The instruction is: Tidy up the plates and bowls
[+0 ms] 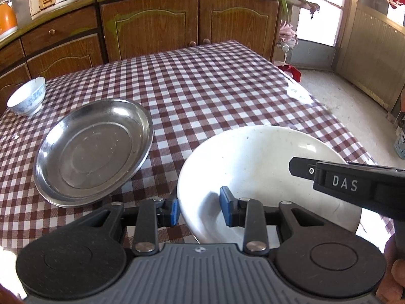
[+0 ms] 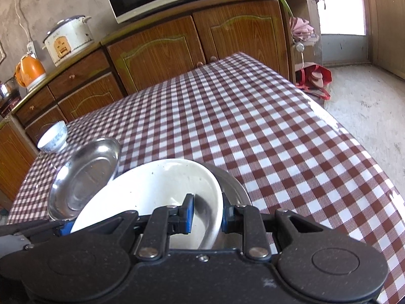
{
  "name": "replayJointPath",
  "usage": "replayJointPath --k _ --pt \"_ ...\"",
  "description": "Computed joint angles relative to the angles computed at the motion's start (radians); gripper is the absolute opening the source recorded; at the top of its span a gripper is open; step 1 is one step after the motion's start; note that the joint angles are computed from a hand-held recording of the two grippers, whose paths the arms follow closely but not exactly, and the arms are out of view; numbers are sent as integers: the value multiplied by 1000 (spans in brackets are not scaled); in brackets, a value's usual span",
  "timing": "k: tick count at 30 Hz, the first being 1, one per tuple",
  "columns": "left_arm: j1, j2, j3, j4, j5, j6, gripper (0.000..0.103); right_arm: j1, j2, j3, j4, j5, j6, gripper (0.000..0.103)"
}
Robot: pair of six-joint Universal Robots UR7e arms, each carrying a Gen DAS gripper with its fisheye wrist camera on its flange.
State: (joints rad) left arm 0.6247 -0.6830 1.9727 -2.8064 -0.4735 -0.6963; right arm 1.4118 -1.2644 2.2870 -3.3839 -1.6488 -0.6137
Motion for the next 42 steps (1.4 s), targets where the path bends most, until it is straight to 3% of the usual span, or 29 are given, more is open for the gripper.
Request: replayJointPath --k 6,12,14,18,22,27,31,42 --pt "1 8 -2 4 19 12 33 -7 10 -9 19 0 7 27" --pt "-11 48 -10 -40 56 109 34 -22 9 -13 26 7 10 25" --pt "-7 50 -9 -57 53 115 34 -26 7 -14 30 8 6 19" --pt "-5 43 1 -93 40 127 33 -37 -3 -19 58 18 21 18" --pt "-2 32 3 -85 33 99 33 -26 1 -16 50 -2 -16 18" --pt "-1 22 3 -77 37 70 33 -19 -6 -21 73 -11 -23 20" --pt "-1 14 7 -83 38 60 33 -12 -17 -24 89 -17 -33 33" --pt "-11 -10 29 -123 46 41 33 7 -45 -18 28 -10 -49 36"
